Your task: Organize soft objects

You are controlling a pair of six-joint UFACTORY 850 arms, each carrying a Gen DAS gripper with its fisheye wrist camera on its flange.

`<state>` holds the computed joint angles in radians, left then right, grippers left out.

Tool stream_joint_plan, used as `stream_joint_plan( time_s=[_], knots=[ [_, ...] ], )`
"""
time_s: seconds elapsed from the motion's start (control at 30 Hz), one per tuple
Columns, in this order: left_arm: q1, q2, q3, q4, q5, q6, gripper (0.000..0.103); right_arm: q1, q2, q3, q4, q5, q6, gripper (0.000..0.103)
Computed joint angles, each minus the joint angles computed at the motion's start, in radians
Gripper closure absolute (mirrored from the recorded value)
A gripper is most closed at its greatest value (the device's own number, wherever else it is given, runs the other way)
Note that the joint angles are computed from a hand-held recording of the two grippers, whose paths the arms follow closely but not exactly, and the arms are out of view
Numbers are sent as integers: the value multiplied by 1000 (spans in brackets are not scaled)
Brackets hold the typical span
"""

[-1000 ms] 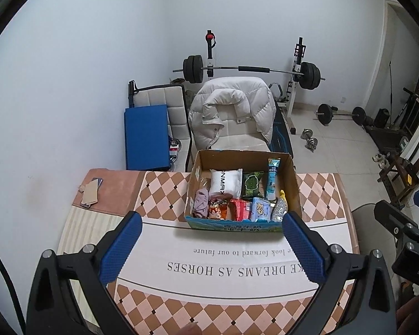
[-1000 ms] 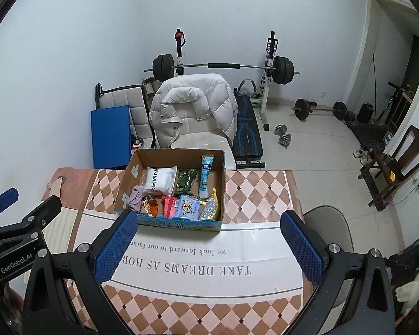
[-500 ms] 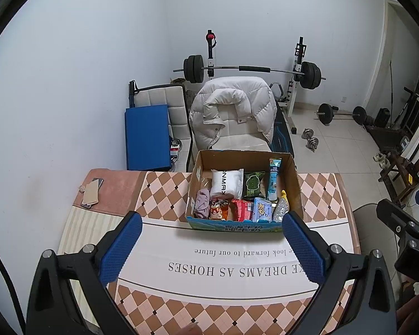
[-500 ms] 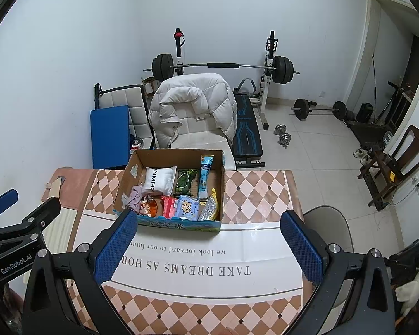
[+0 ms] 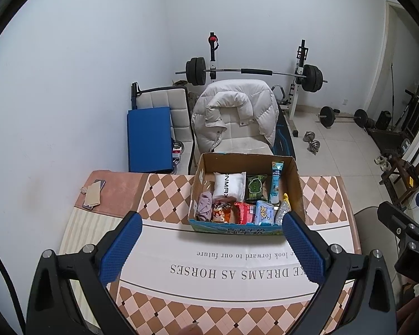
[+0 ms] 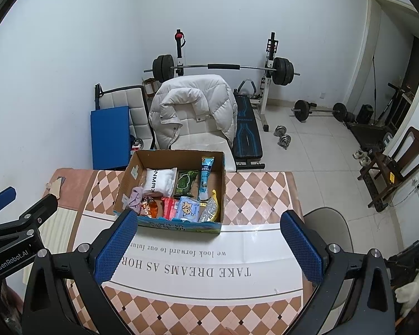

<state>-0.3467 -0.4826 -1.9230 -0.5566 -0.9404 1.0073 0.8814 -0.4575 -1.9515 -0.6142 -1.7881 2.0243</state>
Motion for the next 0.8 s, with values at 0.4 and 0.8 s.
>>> stream_joint_plan(
  time_s=[0.4, 0.8],
  knots=[
    [2, -7, -11, 6, -1, -1, 0, -8, 7, 5, 1, 13, -18, 0],
    [5, -8, -12, -5, -3, 7, 0, -6, 6, 0, -6, -1, -22, 0]
  ],
)
